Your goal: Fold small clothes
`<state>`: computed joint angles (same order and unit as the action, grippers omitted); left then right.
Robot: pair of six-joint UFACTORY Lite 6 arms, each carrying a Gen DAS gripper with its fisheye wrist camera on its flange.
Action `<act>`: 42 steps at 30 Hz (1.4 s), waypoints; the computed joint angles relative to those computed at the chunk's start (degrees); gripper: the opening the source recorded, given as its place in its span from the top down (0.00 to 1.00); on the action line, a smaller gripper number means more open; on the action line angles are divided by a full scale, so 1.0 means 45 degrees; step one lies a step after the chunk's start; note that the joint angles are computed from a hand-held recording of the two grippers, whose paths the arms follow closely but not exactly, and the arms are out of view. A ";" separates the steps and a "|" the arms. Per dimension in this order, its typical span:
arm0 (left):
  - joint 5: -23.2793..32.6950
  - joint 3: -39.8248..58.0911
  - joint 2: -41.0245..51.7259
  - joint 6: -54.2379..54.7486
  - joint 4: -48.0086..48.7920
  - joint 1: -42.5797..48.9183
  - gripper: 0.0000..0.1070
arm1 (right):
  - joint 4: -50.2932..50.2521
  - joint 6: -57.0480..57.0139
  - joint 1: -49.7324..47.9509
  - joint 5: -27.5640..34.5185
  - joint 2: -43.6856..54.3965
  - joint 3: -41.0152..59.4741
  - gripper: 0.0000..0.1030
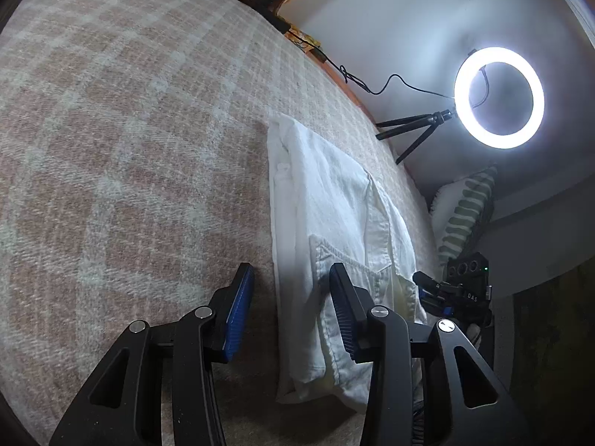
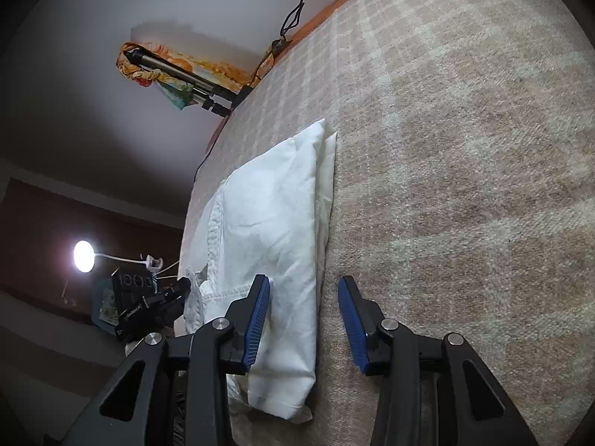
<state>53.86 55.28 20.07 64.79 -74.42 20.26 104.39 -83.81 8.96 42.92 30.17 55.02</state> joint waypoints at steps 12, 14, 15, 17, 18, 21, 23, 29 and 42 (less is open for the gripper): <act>0.0785 0.0892 0.1401 -0.0134 -0.0582 -0.0107 0.82 | 0.0590 -0.0526 -0.0087 0.1544 0.1442 0.0778 0.76; 0.0519 0.0775 0.1176 -0.0128 -0.0522 -0.0217 0.84 | 0.0677 -0.0469 -0.0008 0.1587 0.1534 0.0878 0.76; 0.0327 0.0726 0.1066 -0.0099 -0.0511 -0.0306 0.85 | 0.0783 -0.0461 0.0071 0.1497 0.1517 0.0887 0.77; -0.0415 0.0325 0.0404 0.0146 -0.0487 -0.0636 0.86 | 0.1169 -0.0565 0.0382 0.0904 0.1232 0.0757 0.80; -0.0805 0.0109 0.0020 0.0292 -0.0487 -0.0833 0.87 | 0.1452 -0.0801 0.0562 0.0534 0.0930 0.0522 0.82; -0.1701 -0.0382 -0.0927 0.0673 -0.0476 -0.1308 0.88 | 0.2168 -0.1507 0.1354 -0.0895 -0.0099 0.0089 0.86; -0.2099 -0.0578 -0.1368 0.0851 -0.0490 -0.1551 0.88 | 0.2688 -0.2028 0.1825 -0.1628 -0.0717 -0.0183 0.87; -0.3107 -0.1222 -0.2744 0.1441 -0.0627 -0.2282 0.89 | 0.4870 -0.4294 0.3357 -0.4050 -0.2483 -0.0887 0.88; -0.5546 -0.1316 -0.4744 0.1579 -0.0816 -0.5153 0.89 | 1.0321 -1.0235 0.5116 -0.7427 -0.6076 -0.2308 0.89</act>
